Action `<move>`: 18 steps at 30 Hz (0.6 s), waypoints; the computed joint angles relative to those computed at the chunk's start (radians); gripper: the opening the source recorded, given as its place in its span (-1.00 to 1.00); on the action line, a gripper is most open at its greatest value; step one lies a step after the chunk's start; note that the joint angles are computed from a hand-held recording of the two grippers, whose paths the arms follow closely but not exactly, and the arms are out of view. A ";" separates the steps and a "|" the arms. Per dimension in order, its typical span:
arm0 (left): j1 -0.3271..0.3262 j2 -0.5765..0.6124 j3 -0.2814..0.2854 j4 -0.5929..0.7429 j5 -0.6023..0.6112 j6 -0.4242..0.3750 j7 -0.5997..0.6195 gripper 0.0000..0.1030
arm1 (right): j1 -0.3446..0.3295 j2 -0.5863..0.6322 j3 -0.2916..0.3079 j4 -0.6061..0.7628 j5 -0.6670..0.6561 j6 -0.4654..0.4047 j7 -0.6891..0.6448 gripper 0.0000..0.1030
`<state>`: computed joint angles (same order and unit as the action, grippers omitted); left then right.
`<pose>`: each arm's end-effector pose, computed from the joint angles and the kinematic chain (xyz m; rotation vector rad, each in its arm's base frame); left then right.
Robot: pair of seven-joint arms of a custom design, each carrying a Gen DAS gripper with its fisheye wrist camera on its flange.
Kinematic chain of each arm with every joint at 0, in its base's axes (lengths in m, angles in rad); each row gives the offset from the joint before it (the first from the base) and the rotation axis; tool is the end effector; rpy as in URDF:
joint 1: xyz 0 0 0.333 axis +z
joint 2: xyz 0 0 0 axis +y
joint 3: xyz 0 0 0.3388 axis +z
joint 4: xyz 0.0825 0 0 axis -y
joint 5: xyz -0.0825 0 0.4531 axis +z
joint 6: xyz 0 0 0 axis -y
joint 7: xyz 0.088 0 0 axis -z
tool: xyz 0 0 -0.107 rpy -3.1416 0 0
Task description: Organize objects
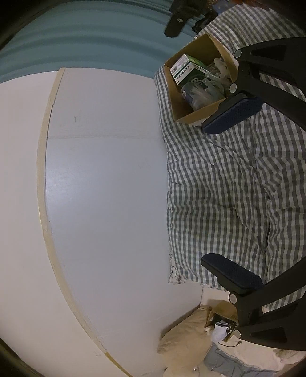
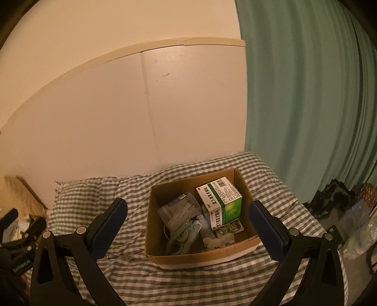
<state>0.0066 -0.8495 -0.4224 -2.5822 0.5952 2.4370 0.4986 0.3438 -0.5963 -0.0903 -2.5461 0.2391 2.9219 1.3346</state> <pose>0.3715 -0.1869 0.5726 -1.7949 1.2709 -0.5975 0.4577 0.0979 0.5774 -1.7772 1.3491 -0.6292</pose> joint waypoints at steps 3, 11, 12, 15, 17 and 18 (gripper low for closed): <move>-0.003 0.002 0.001 0.002 0.002 0.005 0.004 1.00 | -0.007 0.000 0.016 -0.010 -0.016 -0.003 -0.005 0.99; 0.002 -0.004 0.004 0.000 0.001 0.004 -0.003 1.00 | 0.004 -0.017 0.031 -0.037 -0.056 0.015 -0.036 0.99; 0.003 -0.003 0.004 0.001 0.000 0.003 -0.003 1.00 | 0.005 -0.021 0.031 -0.039 -0.057 0.013 -0.036 0.99; 0.005 -0.002 0.003 0.002 0.000 0.001 -0.006 1.00 | 0.009 -0.024 0.029 -0.041 -0.058 0.012 -0.037 0.99; 0.002 -0.004 0.007 -0.001 -0.002 0.006 -0.004 1.00 | 0.007 -0.025 0.032 -0.042 -0.061 0.014 -0.036 0.99; 0.002 -0.005 0.007 -0.003 -0.002 0.009 -0.005 1.00 | 0.007 -0.024 0.031 -0.042 -0.062 0.013 -0.036 0.99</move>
<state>0.0091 -0.8546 -0.4150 -2.5848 0.5928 2.4459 0.4931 0.3509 -0.6208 -0.0589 -2.5876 0.1770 2.9345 1.2987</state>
